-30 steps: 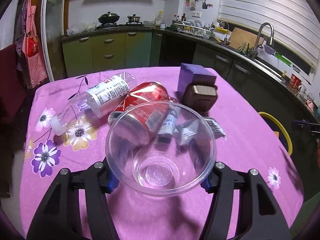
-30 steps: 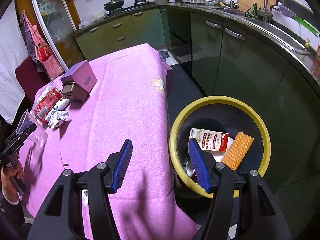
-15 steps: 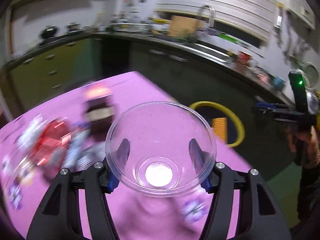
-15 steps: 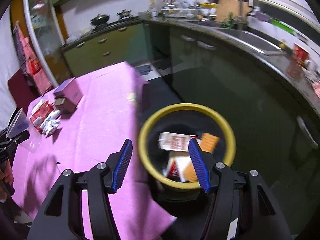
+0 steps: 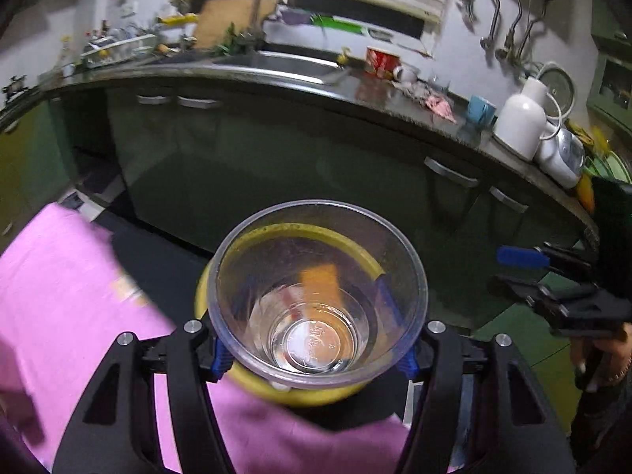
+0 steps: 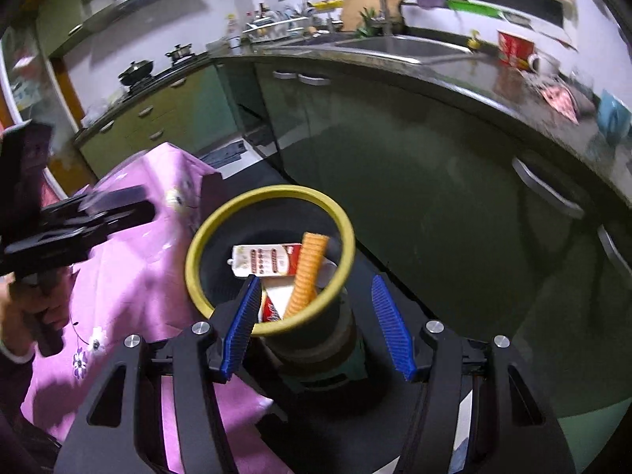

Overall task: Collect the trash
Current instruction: 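Carry the clear cup over the bin and open the left gripper, then grasp the small brown plastic tray with the right gripper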

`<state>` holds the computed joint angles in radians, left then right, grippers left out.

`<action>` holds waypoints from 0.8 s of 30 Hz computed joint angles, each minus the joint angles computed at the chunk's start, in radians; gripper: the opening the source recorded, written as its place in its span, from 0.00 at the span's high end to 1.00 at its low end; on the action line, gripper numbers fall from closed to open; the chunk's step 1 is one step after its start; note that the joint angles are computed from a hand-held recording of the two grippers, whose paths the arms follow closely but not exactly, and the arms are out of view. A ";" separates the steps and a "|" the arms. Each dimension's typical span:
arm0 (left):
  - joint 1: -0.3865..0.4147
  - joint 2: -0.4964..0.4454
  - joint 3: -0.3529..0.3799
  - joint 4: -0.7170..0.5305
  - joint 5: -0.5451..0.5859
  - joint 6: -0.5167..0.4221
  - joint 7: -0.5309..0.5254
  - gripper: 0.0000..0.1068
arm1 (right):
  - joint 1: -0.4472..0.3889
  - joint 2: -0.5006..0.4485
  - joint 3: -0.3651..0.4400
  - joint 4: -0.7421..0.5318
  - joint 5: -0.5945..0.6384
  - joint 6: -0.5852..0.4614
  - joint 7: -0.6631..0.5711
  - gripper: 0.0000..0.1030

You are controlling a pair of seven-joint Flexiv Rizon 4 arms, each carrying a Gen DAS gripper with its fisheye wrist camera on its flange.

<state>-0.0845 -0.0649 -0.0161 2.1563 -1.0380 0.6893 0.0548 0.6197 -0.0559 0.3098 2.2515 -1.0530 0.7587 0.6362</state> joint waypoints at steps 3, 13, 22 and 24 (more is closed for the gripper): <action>-0.028 -0.048 -0.033 -0.018 -0.005 0.065 -0.013 0.40 | -0.003 0.009 0.005 0.027 0.009 0.012 0.031 0.43; 0.004 -0.041 -0.022 -0.027 -0.003 0.028 -0.005 0.24 | 0.001 -0.001 0.007 0.017 0.036 0.009 0.018 0.43; 0.116 0.123 0.117 0.024 -0.037 -0.169 0.057 0.20 | 0.026 -0.067 -0.018 -0.091 -0.003 0.012 -0.075 0.41; 0.164 0.159 0.170 0.050 -0.032 -0.196 0.096 0.18 | 0.032 -0.099 -0.033 -0.132 -0.024 0.034 -0.114 0.41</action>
<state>0.0790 0.0943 0.1538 2.2059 -1.0704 0.4929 0.1505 0.6513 -0.1548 0.2763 2.1191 -1.0766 0.7931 0.5227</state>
